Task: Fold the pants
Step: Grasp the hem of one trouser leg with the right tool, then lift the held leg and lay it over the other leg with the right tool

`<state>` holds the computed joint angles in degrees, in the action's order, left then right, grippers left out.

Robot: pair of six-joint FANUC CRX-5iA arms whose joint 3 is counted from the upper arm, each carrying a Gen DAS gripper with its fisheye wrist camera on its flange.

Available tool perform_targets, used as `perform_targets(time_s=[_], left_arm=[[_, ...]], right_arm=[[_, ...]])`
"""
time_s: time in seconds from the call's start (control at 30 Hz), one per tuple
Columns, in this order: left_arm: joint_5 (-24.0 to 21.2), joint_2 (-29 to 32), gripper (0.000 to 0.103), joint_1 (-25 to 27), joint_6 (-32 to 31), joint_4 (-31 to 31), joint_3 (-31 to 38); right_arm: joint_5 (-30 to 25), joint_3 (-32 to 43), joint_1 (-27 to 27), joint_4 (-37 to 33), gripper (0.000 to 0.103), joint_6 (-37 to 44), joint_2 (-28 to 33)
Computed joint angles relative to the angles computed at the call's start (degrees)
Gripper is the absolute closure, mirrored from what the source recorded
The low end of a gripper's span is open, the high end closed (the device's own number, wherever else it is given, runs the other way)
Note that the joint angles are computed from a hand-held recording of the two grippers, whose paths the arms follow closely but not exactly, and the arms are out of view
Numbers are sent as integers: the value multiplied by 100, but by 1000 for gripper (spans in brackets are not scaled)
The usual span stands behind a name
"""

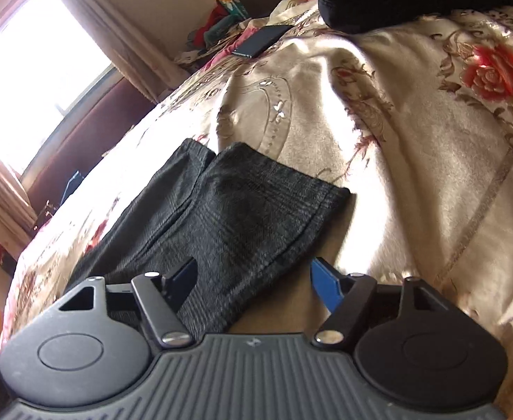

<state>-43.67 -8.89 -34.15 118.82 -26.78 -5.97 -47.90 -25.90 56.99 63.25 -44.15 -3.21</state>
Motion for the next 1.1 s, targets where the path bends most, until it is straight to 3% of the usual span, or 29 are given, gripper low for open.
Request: perform_targets(time_s=[0.1,0.17,0.2,0.23,0.3,0.47,0.6,0.77,0.93,0.97,1.0,1.1], left_arm=[[-14,115,0,9,-113,51,64],[-51,147,0,-6,-104,20,97],[-57,146,0,-18,-94,8,99],[-64,186,0,-24,-115,10,129],[-56,212,0,-38,-198,39,153],[39,343,0,-88,-559,210,273],[329,278,0,-93,-864,616,132],[404,180,0,-87,-1563,1387,-109],[266,-419,0,-87,-1518,1152,-440],[179,-587,0,-47,-1419,1067,-508],[99,-765,0,6,-1318,979,-581],[-151,-1330,0,249,-1005,747,-816]], right_arm=[[241,13,-231,82,43,-288,97],[406,-77,-326,141,66,-571,25],[733,-266,-456,336,90,-948,-97],[1093,-478,-610,585,98,-1400,-223],[1205,-710,-694,880,98,-1836,-383],[710,-979,-460,1043,99,-1730,-819],[97,-978,-52,459,100,-988,-1157],[-769,-659,353,-405,100,-120,-1087],[-1353,-196,510,-1265,99,697,-887],[-1558,-126,621,-1311,98,720,-883],[-1873,-45,805,-1350,90,704,-904],[-2700,153,1370,-1463,88,662,-1000]])
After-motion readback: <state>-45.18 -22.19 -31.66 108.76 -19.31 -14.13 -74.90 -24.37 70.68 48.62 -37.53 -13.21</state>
